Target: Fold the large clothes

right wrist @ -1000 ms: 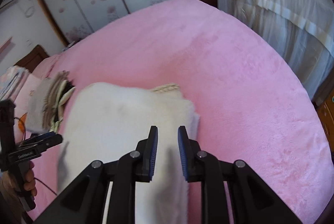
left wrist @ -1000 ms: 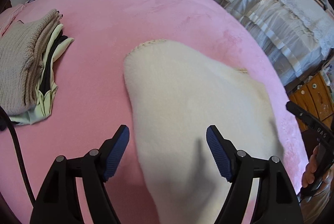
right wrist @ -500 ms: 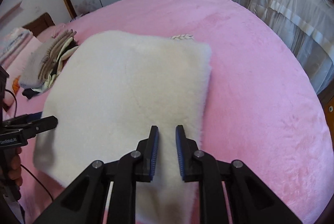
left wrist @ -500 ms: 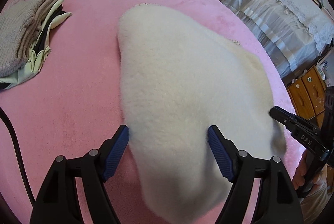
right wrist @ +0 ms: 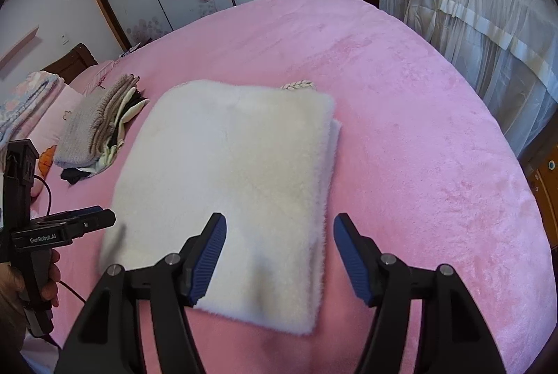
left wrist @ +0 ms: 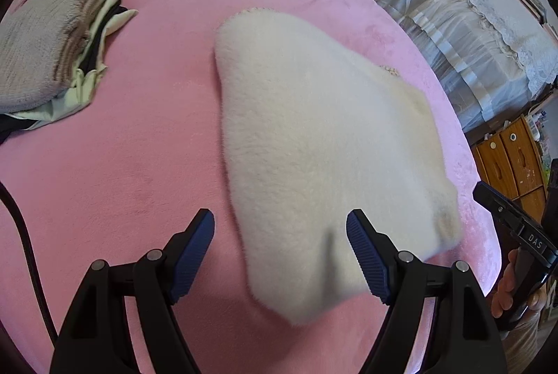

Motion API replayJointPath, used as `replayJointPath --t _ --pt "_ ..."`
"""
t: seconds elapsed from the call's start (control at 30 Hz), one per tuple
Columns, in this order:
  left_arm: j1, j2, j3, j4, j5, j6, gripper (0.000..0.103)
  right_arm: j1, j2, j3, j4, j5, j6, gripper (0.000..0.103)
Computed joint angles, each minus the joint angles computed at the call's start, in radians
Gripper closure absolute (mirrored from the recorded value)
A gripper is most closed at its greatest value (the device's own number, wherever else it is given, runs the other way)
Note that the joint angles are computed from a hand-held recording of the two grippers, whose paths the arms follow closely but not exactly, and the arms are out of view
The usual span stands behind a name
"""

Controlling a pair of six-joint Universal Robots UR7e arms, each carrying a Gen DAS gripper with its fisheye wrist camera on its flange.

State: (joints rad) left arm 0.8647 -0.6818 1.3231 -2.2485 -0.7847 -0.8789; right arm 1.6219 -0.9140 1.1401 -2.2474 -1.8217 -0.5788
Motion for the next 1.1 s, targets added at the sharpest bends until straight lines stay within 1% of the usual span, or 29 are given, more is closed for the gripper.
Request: replayJointPath --t 0.07,0.13,0.23,0.33,0.47,0.53,0.6,0.67,0.73,0.83,0.9,1.0,1.1 --pt "-0.003 -0.02 0.009 0.01 -0.008 -0.021 0.026 -0.005 -0.007 -0.017 0.041 0.022 0.024 0.037" --pt "-0.009 -0.041 0.022 0.006 -0.012 -0.03 0.026 -0.007 -0.016 -0.019 0.044 0.037 0.028 0.037" --pt "-0.005 -0.065 0.035 -0.015 -0.065 -0.008 0.026 -0.012 -0.035 -0.007 0.013 0.076 0.015 0.037" --pt "-0.011 -0.075 0.046 -0.024 -0.061 -0.004 0.025 -0.014 -0.043 -0.009 0.009 0.1 -0.001 0.036" --pt "-0.008 -0.083 0.074 -0.108 -0.088 0.044 0.025 -0.017 -0.049 -0.005 0.002 0.123 -0.041 0.036" --pt "-0.004 -0.082 0.093 -0.173 -0.107 0.086 0.025 -0.017 -0.044 -0.01 0.01 0.109 -0.054 0.036" --pt "-0.003 -0.077 0.103 -0.206 -0.109 0.113 0.025 -0.016 -0.028 -0.036 0.061 0.079 -0.061 0.036" --pt "0.008 -0.074 0.115 -0.243 -0.136 0.12 0.025 -0.022 -0.013 -0.058 0.094 0.055 -0.07 0.036" --pt "0.026 -0.072 0.126 -0.284 -0.18 0.116 0.025 -0.03 0.002 -0.079 0.131 0.049 -0.059 0.036" --pt "0.047 -0.059 0.117 -0.273 -0.202 0.118 0.025 -0.045 0.02 -0.088 0.139 0.043 -0.037 0.036" --pt "0.066 -0.053 0.128 -0.324 -0.229 0.131 0.025 -0.057 0.034 -0.098 0.141 0.05 -0.016 0.036" --pt "0.095 -0.041 0.144 -0.395 -0.264 0.134 0.025 -0.081 0.078 -0.174 0.231 0.082 0.038 0.036" --pt "0.116 -0.019 0.14 -0.437 -0.3 0.16 0.026 -0.103 0.117 -0.238 0.296 0.122 0.07 0.036"
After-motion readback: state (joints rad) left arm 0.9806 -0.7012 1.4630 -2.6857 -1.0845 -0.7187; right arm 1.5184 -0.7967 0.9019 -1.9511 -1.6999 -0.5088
